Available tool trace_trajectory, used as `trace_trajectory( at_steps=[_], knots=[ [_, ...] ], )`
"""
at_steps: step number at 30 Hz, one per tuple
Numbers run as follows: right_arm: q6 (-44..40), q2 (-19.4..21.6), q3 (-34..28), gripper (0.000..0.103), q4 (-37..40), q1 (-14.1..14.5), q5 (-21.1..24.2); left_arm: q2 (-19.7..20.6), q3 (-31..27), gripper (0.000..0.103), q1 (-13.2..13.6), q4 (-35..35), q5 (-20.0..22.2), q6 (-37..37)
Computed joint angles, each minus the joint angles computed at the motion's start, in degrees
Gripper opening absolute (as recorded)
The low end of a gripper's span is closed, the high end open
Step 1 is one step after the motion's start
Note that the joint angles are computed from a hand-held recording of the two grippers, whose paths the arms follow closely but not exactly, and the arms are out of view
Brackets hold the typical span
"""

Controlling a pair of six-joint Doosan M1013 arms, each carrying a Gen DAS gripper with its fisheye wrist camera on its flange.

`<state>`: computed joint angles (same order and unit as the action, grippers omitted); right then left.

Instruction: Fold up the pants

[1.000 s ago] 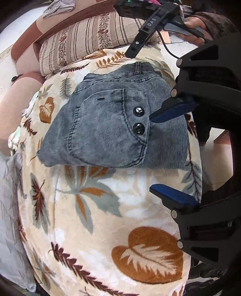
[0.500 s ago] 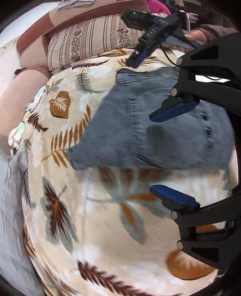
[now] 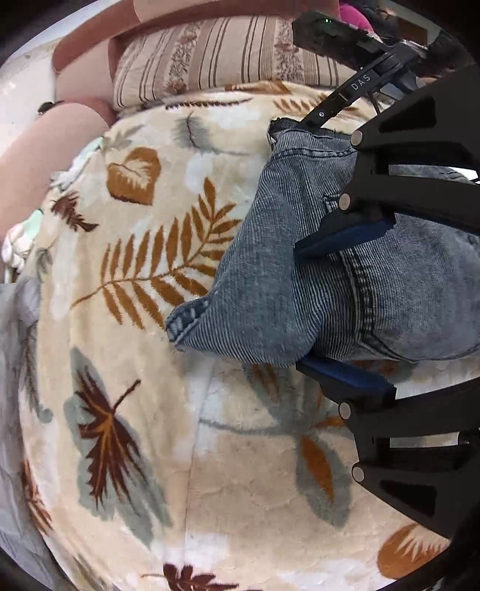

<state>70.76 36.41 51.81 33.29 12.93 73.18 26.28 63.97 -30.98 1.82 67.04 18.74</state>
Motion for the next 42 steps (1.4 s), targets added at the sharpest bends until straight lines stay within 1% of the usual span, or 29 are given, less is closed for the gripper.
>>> trace_trajectory(
  at_steps=[1,2,4,6,7,9,11,12,13,14,15,17,18,19,22,23,24,25,26,28,30,32,33,35,36,39,40,41,42],
  knots=[
    [0.25,-0.47,0.77,0.021,1.74,-0.44,-0.24,-0.43,0.20,0.054,-0.24,0.53,0.16,0.21],
    [0.34,-0.77,1.16,0.021,3.89,-1.01,0.25,-1.09,0.71,0.054,-0.54,0.84,-0.19,0.53],
    [-0.02,-1.79,2.36,0.025,7.37,-2.24,1.59,-3.34,3.12,0.055,-1.39,0.52,-3.18,1.13],
    [-2.16,-3.40,4.81,0.042,10.27,-3.33,2.93,-5.24,5.47,0.058,-2.33,-0.85,-6.70,1.74],
    [-3.02,-4.26,6.21,0.044,10.90,-3.81,3.64,-5.95,6.42,0.064,-2.70,-1.46,-8.35,1.98],
    [-3.75,-5.77,9.27,0.045,11.67,-4.37,4.64,-7.69,9.55,0.070,-4.08,-2.92,-13.07,1.58],
    [-4.66,-6.35,11.57,0.044,13.65,-4.79,6.59,-7.57,10.07,0.070,-4.63,-4.84,-14.19,1.89],
    [-5.35,-6.76,12.64,0.026,13.25,-4.65,6.56,-7.16,9.89,0.070,-4.92,-6.69,-13.57,2.44],
    [-6.66,-7.17,13.30,0.008,12.01,-4.29,6.14,-6.66,9.15,0.070,-5.41,-6.03,-12.55,1.70],
    [-7.99,-7.60,13.65,0.009,11.45,-4.08,6.02,-6.27,8.29,0.070,-6.27,-3.75,-10.94,0.67],
    [-9.69,-8.64,14.62,0.009,11.88,-4.13,4.67,-5.79,7.31,0.070,-6.92,-2.08,-9.00,0.66],
    [-14.16,-11.09,16.96,0.009,14.58,-4.78,1.38,-4.04,4.55,0.070,-8.66,2.65,-2.26,1.15],
    [-14.69,-11.74,17.74,0.009,14.80,-5.01,0.52,-2.74,3.22,0.072,-9.27,3.94,1.08,2.26],
    [-14.55,-11.91,18.09,0.009,13.92,-5.03,0.43,-2.15,2.99,0.073,-9.32,3.39,2.09,3.22],
    [-13.58,-11.69,19.11,0.009,5.82,-3.78,-0.03,-2.03,3.80,0.074,-8.99,1.99,1.11,2.90],
    [-13.54,-11.60,19.49,0.009,5.46,-3.73,0.01,-2.47,4.27,0.074,-8.72,1.23,0.35,2.48],
    [-13.13,-11.70,19.69,0.012,6.27,-4.01,-0.08,-2.93,4.65,0.074,-8.61,1.01,-0.26,2.47],
    [-12.43,-11.62,19.37,0.015,7.62,-4.43,0.67,-3.59,5.03,0.074,-8.54,1.23,-0.98,2.71],
    [-12.17,-11.57,19.01,0.017,8.93,-4.83,1.30,-4.16,5.36,0.074,-8.57,1.81,-1.44,2.65],
    [-11.75,-11.53,18.22,0.021,11.31,-5.88,1.52,-5.88,6.33,0.073,-8.40,4.26,-3.52,1.92],
    [-10.18,-11.21,17.40,0.035,13.44,-6.84,0.53,-7.01,6.96,0.074,-8.04,6.59,-3.99,0.20],
    [-7.62,-10.45,16.28,0.037,14.55,-7.48,-0.26,-7.30,7.06,0.074,-6.65,6.33,-3.91,-0.20],
    [-6.83,-9.94,15.61,0.037,15.08,-7.64,0.41,-7.22,7.11,0.074,-5.95,5.32,-4.18,0.03],
    [-5.76,-8.81,14.26,0.037,15.61,-7.21,2.32,-6.37,6.80,0.074,-4.36,1.76,-4.60,0.59],
    [-5.05,-8.05,13.30,0.038,14.83,-6.41,2.82,-5.90,6.70,0.074,-3.63,-0.55,-5.31,1.55],
    [-3.71,-7.11,12.41,0.037,11.62,-4.65,3.84,-3.62,4.26,0.074,-3.10,-2.23,-3.71,2.83],
    [-3.94,-7.21,12.68,0.031,11.43,-4.32,3.45,-3.20,3.78,0.074,-3.28,-2.10,-3.42,2.92],
    [-5.13,-7.68,13.30,0.012,11.43,-4.12,2.32,-3.00,3.44,0.074,-3.70,-1.20,-2.92,2.81],
    [-7.43,-8.19,13.84,0.013,12.21,-4.05,1.61,-2.30,2.52,0.074,-4.12,0.26,-1.30,2.66]
  ],
)
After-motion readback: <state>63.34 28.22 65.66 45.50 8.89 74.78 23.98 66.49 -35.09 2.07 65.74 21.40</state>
